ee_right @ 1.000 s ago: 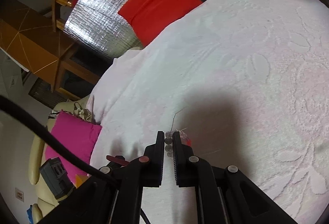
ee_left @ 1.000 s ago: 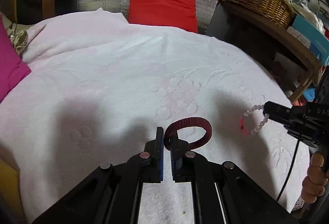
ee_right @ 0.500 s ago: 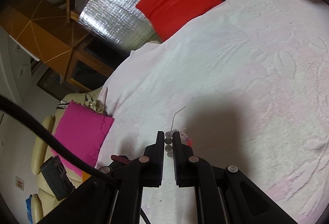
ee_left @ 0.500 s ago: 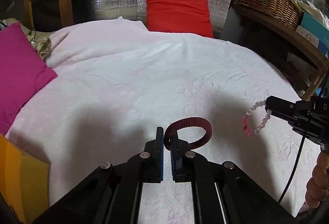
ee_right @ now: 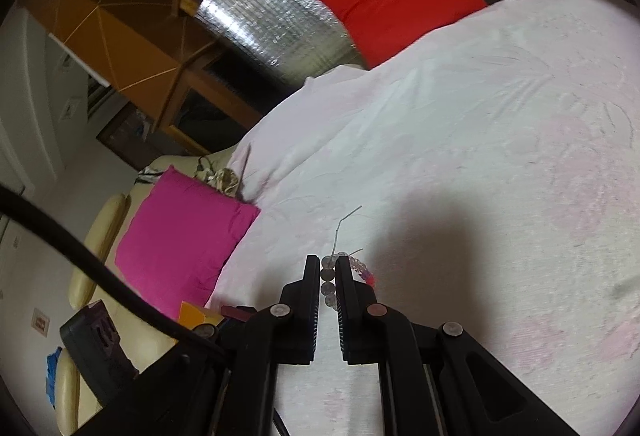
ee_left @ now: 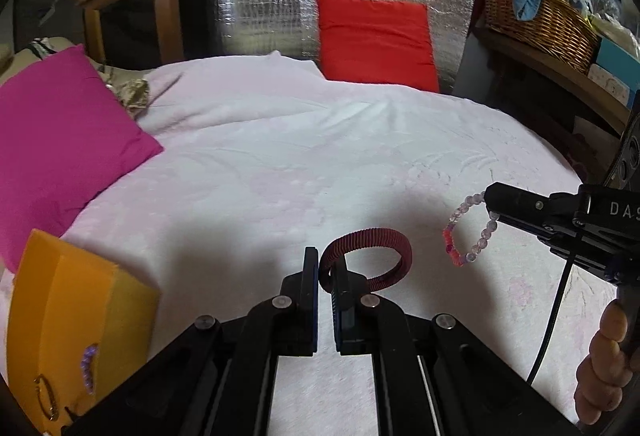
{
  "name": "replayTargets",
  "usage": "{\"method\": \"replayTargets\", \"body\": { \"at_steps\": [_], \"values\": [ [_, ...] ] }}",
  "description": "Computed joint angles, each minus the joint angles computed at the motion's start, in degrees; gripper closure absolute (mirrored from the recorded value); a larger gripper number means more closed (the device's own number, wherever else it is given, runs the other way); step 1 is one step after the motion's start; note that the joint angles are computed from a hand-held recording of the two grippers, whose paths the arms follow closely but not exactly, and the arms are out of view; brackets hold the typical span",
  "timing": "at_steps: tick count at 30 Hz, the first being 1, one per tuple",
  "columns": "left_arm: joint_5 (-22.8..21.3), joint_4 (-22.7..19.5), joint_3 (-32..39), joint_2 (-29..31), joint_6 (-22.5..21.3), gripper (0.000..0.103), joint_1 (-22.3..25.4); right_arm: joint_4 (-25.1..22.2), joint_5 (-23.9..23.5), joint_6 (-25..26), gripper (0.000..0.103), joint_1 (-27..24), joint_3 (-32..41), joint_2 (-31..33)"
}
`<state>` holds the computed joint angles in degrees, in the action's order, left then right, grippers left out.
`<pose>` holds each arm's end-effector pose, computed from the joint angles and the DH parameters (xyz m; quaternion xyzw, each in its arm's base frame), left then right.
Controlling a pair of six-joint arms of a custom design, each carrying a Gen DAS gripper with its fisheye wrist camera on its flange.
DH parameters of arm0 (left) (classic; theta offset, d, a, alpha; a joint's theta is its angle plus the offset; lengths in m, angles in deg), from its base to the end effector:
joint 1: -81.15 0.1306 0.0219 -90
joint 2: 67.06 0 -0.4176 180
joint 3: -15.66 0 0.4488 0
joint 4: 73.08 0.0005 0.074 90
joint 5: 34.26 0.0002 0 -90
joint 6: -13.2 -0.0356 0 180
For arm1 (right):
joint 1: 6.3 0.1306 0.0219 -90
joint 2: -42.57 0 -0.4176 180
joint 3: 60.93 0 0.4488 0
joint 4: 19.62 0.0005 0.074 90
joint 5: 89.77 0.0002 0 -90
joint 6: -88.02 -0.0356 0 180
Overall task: Organize jewelry
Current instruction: 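Lift and carry the dark red bangle and pink bracelet toward the orange box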
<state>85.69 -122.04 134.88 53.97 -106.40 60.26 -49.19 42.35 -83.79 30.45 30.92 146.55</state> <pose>0.6960 -0.2852 0.3929 0.4666 0.7861 -0.2181 0.3418 0.5245 0.3612 0.3746 0.4621 0.7302 0.1607 0.4769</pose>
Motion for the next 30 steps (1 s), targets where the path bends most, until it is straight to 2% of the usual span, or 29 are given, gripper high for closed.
{"method": "replayTargets", "body": {
  "at_steps": [3, 8, 18, 30],
  "values": [
    [-1.54, 2.24, -1.26, -0.93, 0.67, 0.097, 0.37, 0.36, -0.49, 2.05, 0.094, 0.13, 1.4, 1.09],
    [-2.3, 3.59, -2.26, -1.94, 1.81, 0.097, 0.98, 0.45, -0.92, 4.6, 0.094, 0.47, 3.37, 2.49],
    [-2.42, 5.35, -5.22, -4.77, 3.68, 0.097, 2.28, 3.44, 0.56, 7.91, 0.094, 1.33, 4.37, 3.17],
    [-3.79, 6.13, -5.3, -5.55, 7.74, 0.097, 6.41, 5.74, -1.03, 12.72, 0.094, 1.44, 9.17, 6.83]
  ]
}}
